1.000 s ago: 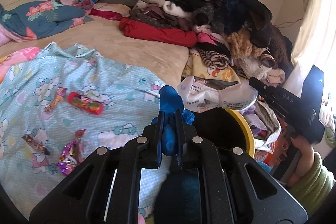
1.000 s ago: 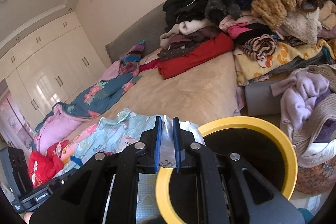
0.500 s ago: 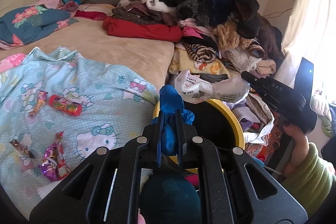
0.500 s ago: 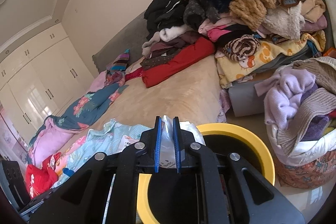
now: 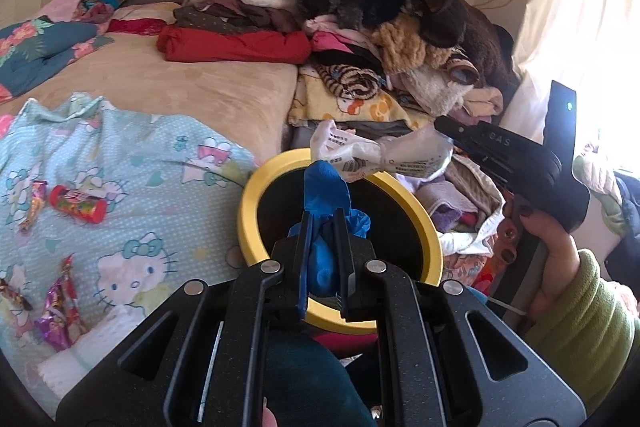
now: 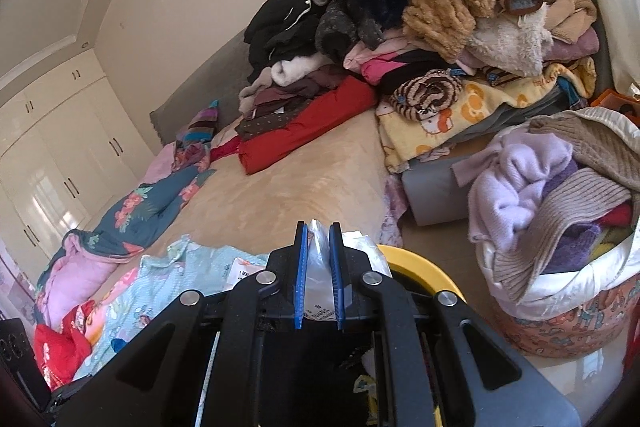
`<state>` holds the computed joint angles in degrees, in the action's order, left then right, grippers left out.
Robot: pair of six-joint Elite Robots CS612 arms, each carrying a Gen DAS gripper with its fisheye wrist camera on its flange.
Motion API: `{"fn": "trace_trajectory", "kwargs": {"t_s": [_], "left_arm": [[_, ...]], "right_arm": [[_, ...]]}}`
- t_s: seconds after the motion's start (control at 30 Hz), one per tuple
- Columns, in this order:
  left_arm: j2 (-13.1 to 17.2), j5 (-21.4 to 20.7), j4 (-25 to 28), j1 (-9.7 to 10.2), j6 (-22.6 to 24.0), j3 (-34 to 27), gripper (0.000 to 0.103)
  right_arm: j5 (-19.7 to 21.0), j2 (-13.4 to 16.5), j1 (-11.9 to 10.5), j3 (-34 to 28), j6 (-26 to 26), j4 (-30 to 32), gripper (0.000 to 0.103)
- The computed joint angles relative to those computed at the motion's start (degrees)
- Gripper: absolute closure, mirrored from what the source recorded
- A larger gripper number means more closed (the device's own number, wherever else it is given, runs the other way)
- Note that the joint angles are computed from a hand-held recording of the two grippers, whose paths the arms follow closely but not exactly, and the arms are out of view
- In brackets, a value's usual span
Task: Collect trash
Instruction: 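Carry the blue glove and white bag with both tools over the yellow bin, then open both tools to drop the glove and bag into the bin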
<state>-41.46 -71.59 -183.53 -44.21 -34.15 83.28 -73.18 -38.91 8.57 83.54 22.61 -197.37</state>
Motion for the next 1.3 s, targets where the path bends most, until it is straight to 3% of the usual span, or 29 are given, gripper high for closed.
{"fn": "trace_trajectory", "kwargs": {"t_s": [0.5,1.3], "left_arm": [[2.6,-4.3,2.8,0.29,1.5,-3.6,0.098],[6.8,-9.0,10.0,1.52,1.4,-10.7,0.097]], "right_arm": [[-1.9,0.5,-0.4,-0.2,-0.1,1.7,0.092],[-1.0,1.6,-0.6,-1.4,-0.9,5.1,0.092]]}}
